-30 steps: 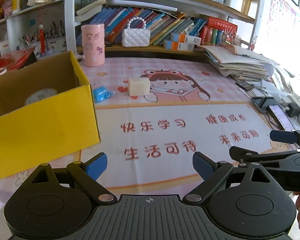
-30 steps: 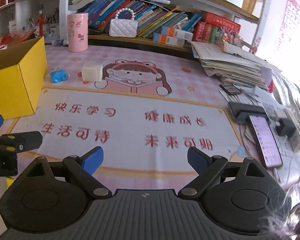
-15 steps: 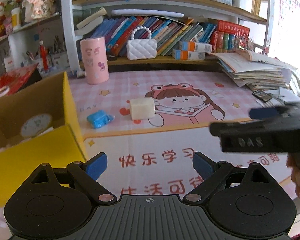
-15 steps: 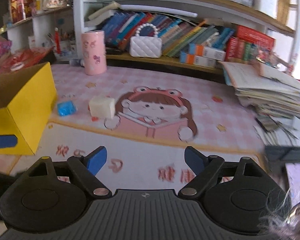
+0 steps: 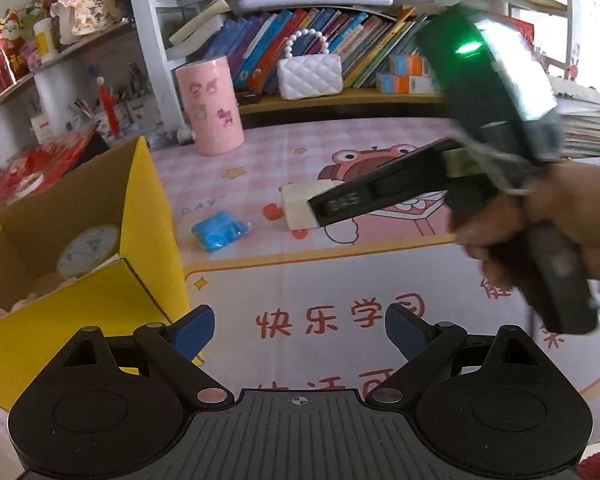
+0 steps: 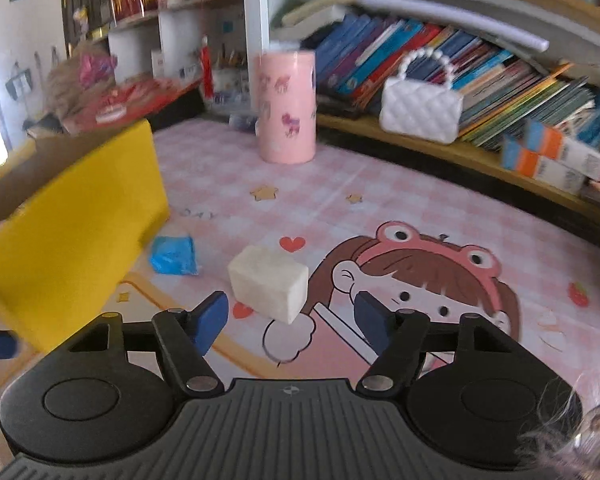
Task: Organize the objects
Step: 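Grasp the white foam block with the right tool while the left tool grasps the blue packet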
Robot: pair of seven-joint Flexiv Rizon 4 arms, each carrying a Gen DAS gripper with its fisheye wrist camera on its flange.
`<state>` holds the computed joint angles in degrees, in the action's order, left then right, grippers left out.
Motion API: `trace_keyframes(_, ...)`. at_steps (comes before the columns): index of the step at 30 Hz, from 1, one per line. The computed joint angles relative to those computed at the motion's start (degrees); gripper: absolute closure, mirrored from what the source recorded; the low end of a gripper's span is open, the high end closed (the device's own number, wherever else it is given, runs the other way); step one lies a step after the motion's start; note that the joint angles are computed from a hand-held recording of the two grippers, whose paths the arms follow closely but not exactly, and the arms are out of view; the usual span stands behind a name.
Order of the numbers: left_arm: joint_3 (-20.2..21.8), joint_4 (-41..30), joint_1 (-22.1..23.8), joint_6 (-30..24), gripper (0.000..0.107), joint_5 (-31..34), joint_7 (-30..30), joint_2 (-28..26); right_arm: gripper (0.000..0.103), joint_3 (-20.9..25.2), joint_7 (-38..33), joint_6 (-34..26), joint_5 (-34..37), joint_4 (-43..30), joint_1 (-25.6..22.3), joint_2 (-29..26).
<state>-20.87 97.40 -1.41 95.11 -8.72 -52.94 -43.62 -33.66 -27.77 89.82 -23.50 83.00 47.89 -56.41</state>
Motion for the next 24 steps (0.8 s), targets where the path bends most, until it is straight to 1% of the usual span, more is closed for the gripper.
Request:
trace_keyframes(4,3.4,-0.7,-2.7,0.1,0.013,-0.2,-1.1,0.5,0.034,9.1,-2.4,-3.5,-1.2,-7.7,-7.3,-2.5)
trace_keyframes(6,4.3,-1.0,-3.5,-0.1,0.013,-0.2,-1.5,0.6,0.034,12.1,-3.2,-4.2,-1.8,-10.6,-9.7,-3.9)
trace_keyframes(9,5.4,-1.8,-4.6,-0.7,0.013,-0.2,-1.7,0.5,0.035,15.2,-4.7,-5.3,-2.8,-14.2,-12.2,-5.8)
trace_keyframes(10,5.6,-2.1,-4.9,-1.0,0.013,-0.2,-1.7,0.3,0.038,15.5,-5.0,-5.2,-2.9,-14.8,-12.6,-6.2)
trace_keyframes(11,5.8,-2.5,-5.1,-1.4,0.013,-0.4,-1.8,0.2,0.049,16.3,-5.4,-4.1,-3.0,-15.2,-13.4,-6.6)
trace_keyframes(12,5.9,-2.8,-5.4,-1.8,0.013,-0.6,-2.0,0.1,0.055,16.9,-6.4,-1.5,-2.3,-15.2,-14.0,-6.9)
trace_keyframes(13,6.2,-3.3,-5.8,-2.1,0.013,-0.8,-2.2,-0.1,0.061,15.5,-5.7,0.6,-2.1,-14.5,-13.5,-7.0)
trace_keyframes(14,6.4,-3.8,-6.2,-2.2,0.013,-1.1,-2.5,-0.4,0.065,12.4,-4.5,2.9,-0.9,-13.1,-11.8,-6.8)
trace_keyframes(17,7.7,-6.0,-7.9,-2.3,0.013,-2.1,-4.2,-1.5,0.07,2.4,-1.5,9.9,6.2,-6.8,-5.5,-6.1)
trace_keyframes(18,8.1,-6.9,-8.4,-2.6,0.014,-2.5,-4.9,-2.1,0.071,-1.4,-0.9,11.4,9.2,-4.0,-2.7,-5.8)
trace_keyframes(20,8.7,-9.3,-9.3,-3.8,0.014,-3.5,-6.4,-3.4,0.071,-7.5,0.2,13.1,15.2,0.6,2.2,-5.7)
trace_keyframes(22,12.0,-12.4,-11.9,-4.6,0.015,-4.4,-9.0,-5.0,0.071,-11.6,1.3,13.7,21.0,4.9,6.4,-5.4)
trace_keyframes(23,14.7,-14.5,-13.9,-5.1,0.018,-4.7,-10.8,-6.0,0.071,-13.3,1.5,14.0,23.5,6.9,8.3,-5.3)
trace_keyframes(24,19.3,-17.2,-17.0,-6.0,0.021,-5.0,-13.6,-7.4,0.071,-14.4,1.1,14.4,25.3,8.7,9.9,-5.0)
